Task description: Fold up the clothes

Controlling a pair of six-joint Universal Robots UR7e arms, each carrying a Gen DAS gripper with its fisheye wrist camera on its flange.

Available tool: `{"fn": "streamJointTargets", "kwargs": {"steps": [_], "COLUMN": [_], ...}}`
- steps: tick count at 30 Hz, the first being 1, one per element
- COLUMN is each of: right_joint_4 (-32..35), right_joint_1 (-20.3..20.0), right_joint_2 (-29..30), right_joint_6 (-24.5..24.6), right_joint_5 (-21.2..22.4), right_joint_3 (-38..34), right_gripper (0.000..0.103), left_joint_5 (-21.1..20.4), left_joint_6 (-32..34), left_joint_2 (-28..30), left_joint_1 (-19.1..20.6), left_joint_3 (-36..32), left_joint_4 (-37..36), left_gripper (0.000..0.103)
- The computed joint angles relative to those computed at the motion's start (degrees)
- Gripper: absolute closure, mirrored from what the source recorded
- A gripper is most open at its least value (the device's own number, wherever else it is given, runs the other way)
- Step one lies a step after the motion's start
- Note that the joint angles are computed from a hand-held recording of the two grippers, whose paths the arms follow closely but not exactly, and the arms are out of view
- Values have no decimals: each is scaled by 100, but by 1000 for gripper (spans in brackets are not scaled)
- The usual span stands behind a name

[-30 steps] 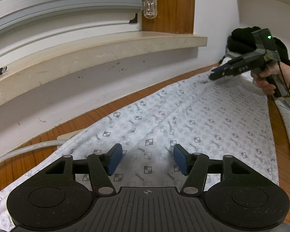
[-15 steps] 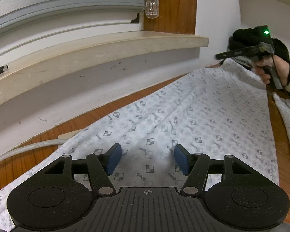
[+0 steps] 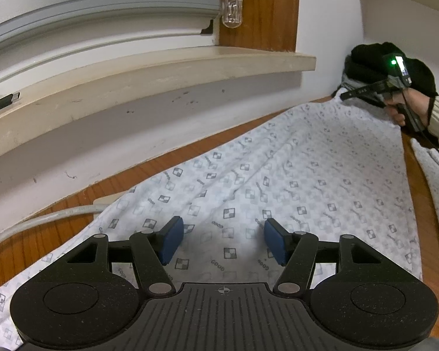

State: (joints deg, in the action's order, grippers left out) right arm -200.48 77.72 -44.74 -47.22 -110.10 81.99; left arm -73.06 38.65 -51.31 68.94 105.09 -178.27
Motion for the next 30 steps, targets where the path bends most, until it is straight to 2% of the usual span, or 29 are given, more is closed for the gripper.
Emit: {"fn": "streamJointTargets", "kwargs": {"steps": [2, 4, 6, 7, 8, 10, 14, 16, 19, 22, 24, 27, 30], "right_joint_4": [-534, -1127, -805, -698, -731, -773, -525, -418, -591, -960, -1024, -1044, -1074], "right_joint_1": [-9, 12, -20, -23, -17, -15, -65, -48, 149, 441, 481, 464, 420], "right_joint_2": [59, 163, 66, 41, 21, -120, -821, -1154, -1264, -1043, -1040, -1059, -913], "right_joint_6": [-71, 138, 354, 298, 199, 158, 151, -47, -404, -442, -439, -487, -618], "right_joint_5": [39, -205, -319, -388, -434, -401, 102, 339, 399, 510, 703, 975, 943], "right_joint_3": [-6, -147, -156, -151, -108, 109, 1058, 1644, 2281, 2804, 3080, 3379, 3305], "right_gripper": [100, 100, 99, 96, 93, 66, 54, 52, 48, 46, 45, 45, 43], "left_joint_5": [-3, -10, -22, -29, -35, -32, -21, -48, 27, 280, 453, 561, 829], "left_joint_6": [1, 17, 28, 34, 44, 75, 76, 35, -79, -157, -185, -266, -305], "left_joint_2": [2, -7, -17, -21, -26, -35, -38, -41, -5, -8, -82, -432, -911], "left_joint_1": [2, 9, 17, 20, 22, 21, 19, 28, 10, -71, -142, -216, -262], "left_joint_3": [-6, 3, 9, 10, 10, 17, 17, 4, -42, 3, 101, 405, 804], "left_joint_4": [4, 4, 16, 27, 39, 58, 60, 77, 44, -150, -331, -564, -853], "left_gripper": [38, 38, 36, 35, 34, 30, 28, 26, 26, 24, 24, 22, 21]}}
